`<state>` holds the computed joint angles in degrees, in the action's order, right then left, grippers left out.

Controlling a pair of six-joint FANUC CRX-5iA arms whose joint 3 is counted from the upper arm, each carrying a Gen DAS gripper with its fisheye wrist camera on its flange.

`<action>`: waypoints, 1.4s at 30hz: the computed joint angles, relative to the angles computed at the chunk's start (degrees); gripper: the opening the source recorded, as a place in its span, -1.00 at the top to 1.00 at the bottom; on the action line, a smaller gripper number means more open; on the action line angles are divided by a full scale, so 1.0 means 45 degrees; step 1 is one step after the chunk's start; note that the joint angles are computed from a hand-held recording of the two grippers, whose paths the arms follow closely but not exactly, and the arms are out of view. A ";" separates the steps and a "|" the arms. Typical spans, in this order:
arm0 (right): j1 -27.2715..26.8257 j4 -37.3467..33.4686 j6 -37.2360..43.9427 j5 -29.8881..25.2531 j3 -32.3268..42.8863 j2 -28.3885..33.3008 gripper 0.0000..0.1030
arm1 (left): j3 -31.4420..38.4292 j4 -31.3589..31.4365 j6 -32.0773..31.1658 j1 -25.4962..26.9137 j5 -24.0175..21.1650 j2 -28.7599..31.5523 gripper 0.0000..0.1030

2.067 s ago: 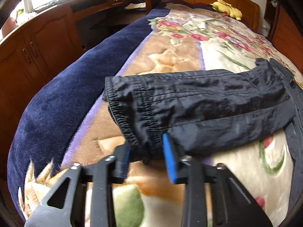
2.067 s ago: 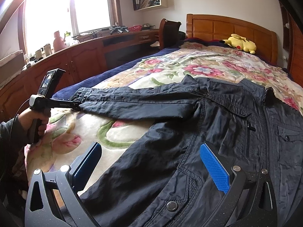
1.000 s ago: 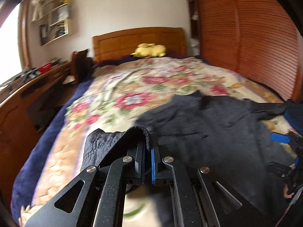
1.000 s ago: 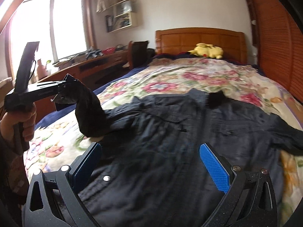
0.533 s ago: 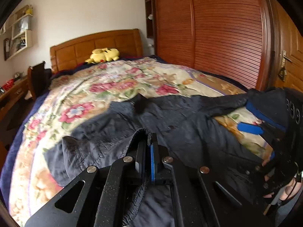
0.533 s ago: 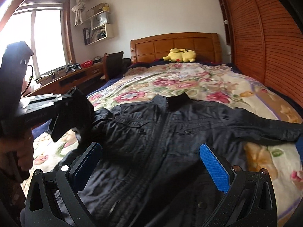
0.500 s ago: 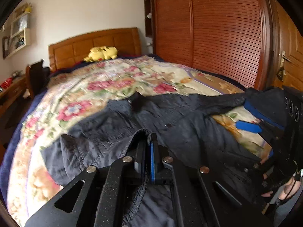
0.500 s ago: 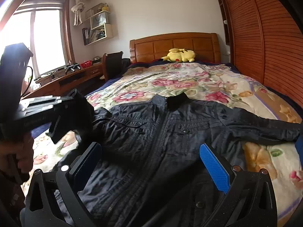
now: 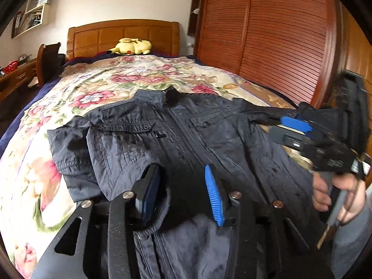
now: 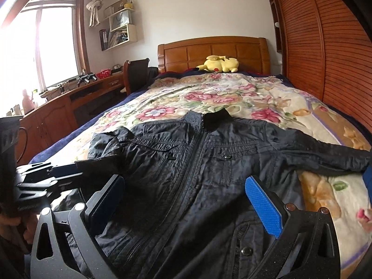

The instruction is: Fold large clothes

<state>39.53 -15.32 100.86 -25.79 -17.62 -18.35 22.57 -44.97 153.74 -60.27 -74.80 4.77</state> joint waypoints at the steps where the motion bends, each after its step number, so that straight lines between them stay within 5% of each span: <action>1: 0.0074 0.0120 -0.0113 -0.0008 0.0039 0.0084 -1.00 | -0.0089 0.0013 -0.0030 -0.0041 0.0108 -0.0063 -0.14; 4: 0.0239 0.0305 -0.0314 -0.0051 0.0198 0.0315 -1.00 | -0.0281 -0.0527 0.0191 -0.0566 0.0019 -0.0210 -0.52; 8: 0.0685 0.0794 -0.0609 -0.0053 0.0269 0.0550 -1.00 | -0.0149 -0.1029 -0.0096 -0.1031 -0.0951 -0.0152 -0.54; 18: 0.1847 0.2655 -0.1410 0.0242 -0.0089 0.0861 -1.00 | -0.1852 -0.2527 0.1762 -0.1855 -0.2905 -0.1652 -0.54; 32: 0.2682 0.1481 0.2322 -0.1656 0.0861 0.1773 -0.57 | -0.3099 -0.2819 0.2842 -0.1797 -0.4030 -0.2511 -0.54; 35: 0.2817 0.1849 0.2146 -0.1825 0.0945 0.2078 -0.32 | -0.3177 -0.2820 0.2969 -0.1796 -0.3974 -0.2583 -0.54; 37: 0.2683 0.1782 0.2093 -0.1857 0.1050 0.2141 0.03 | -0.3241 -0.2736 0.3019 -0.1724 -0.3823 -0.2637 -0.54; 39: 0.2719 0.2076 0.1633 -0.1384 0.0849 0.2036 0.75 | -0.3313 -0.2522 0.2996 -0.1598 -0.3593 -0.2682 -0.54; 42: 0.2356 0.1430 0.1679 -0.0381 0.0577 0.1523 0.93 | -0.3243 -0.2400 0.2852 -0.1522 -0.3447 -0.2587 -0.54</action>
<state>50.13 -8.88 108.42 -27.51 -15.03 -11.49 7.98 -55.77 166.57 -67.12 -90.31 -6.87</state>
